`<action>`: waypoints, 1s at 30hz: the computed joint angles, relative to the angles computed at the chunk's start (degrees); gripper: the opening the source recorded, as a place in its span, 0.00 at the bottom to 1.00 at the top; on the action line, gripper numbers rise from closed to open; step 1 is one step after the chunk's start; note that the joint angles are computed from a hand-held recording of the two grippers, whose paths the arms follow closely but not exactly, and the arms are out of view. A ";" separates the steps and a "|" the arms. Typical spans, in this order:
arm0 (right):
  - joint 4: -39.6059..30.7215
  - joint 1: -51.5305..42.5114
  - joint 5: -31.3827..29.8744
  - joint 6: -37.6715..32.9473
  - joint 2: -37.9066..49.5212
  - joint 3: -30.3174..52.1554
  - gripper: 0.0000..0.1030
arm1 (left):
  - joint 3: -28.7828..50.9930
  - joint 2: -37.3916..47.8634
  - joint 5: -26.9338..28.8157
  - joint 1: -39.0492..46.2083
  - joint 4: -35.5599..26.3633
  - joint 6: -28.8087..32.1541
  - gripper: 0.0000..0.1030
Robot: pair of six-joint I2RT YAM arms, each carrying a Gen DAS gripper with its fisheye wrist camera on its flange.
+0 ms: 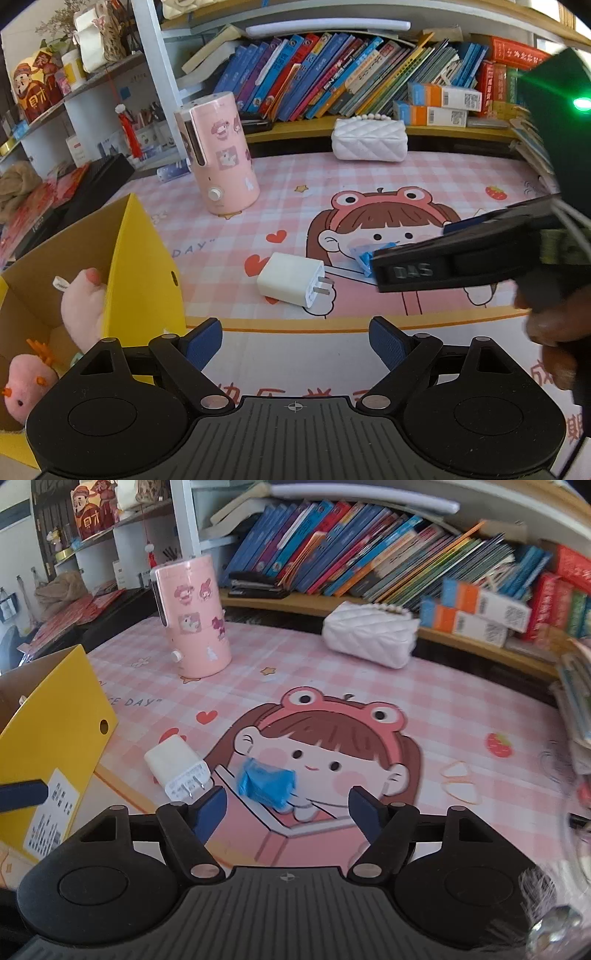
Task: Organize objects
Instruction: 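Grasp the blue wrapped item with the right gripper while the left gripper approaches the white charger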
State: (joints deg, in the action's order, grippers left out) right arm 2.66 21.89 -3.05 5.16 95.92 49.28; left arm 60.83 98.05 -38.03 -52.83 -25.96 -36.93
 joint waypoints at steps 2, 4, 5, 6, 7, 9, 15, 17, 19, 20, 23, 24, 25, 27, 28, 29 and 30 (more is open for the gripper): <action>-0.33 0.09 -0.77 0.00 3.34 2.68 0.69 | 0.73 1.03 0.36 0.57 -0.07 0.40 0.86; -0.59 0.14 -1.24 -0.16 6.32 5.04 0.68 | 1.51 2.13 0.81 1.05 -0.33 0.61 0.86; -1.07 0.08 -1.57 -0.35 7.89 6.43 0.68 | 1.92 2.69 1.08 1.30 -0.51 0.68 0.86; -1.77 0.00 -1.84 -0.53 9.24 7.68 0.67 | 2.29 3.14 1.30 1.51 -0.68 0.76 0.86; -2.65 0.00 -2.02 -0.65 10.48 8.94 0.66 | 2.33 3.26 1.46 1.67 -0.73 0.86 0.86; -4.36 -0.03 -2.12 -0.86 12.37 10.90 0.62 | 2.63 3.64 1.68 1.97 -0.67 1.09 0.86; -3.15 -0.20 -2.03 -3.42 13.07 11.20 0.41 | 4.12 5.36 2.10 3.12 -0.39 0.99 0.86; -2.08 -0.82 -2.64 -3.35 12.40 10.35 0.40 | 4.74 6.15 2.07 3.39 0.02 0.94 0.86; -0.45 -1.33 -2.56 -3.82 10.84 8.58 0.39 | 5.62 7.21 1.62 3.54 0.30 0.88 0.86; 0.47 -1.58 -2.23 -4.10 9.80 7.46 0.39 | 6.00 7.65 1.37 3.61 0.44 0.77 0.86; 2.98 -2.46 -0.78 -4.66 6.27 3.88 0.39 | 7.18 8.91 1.39 4.34 0.65 0.06 0.86; 3.41 -2.91 -0.18 -4.64 4.93 2.62 0.39 | 7.36 9.18 1.53 4.61 0.83 -0.14 0.86; 3.53 -3.38 0.30 -4.50 3.93 1.72 0.39 | 7.55 9.53 1.58 4.86 1.02 -0.33 0.86; 3.25 -4.37 1.33 -3.37 1.67 -0.18 0.39 | 8.10 10.40 1.69 5.35 1.08 -0.85 0.86; 3.21 -4.81 1.51 -2.57 0.60 -1.16 0.39 | 8.19 10.72 1.96 5.62 1.33 -1.11 0.85; 3.27 -5.26 1.37 -1.78 -0.22 -2.05 0.39 | 8.20 10.99 2.30 5.96 1.74 -1.18 0.85; 3.11 -5.64 1.10 -1.20 -0.85 -2.63 0.39 | 8.20 11.26 2.54 6.27 2.23 -1.20 0.85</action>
State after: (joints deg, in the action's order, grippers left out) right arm 5.77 16.25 -1.95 3.96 95.07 46.64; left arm 69.03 109.31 -35.50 -46.56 -23.73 -38.13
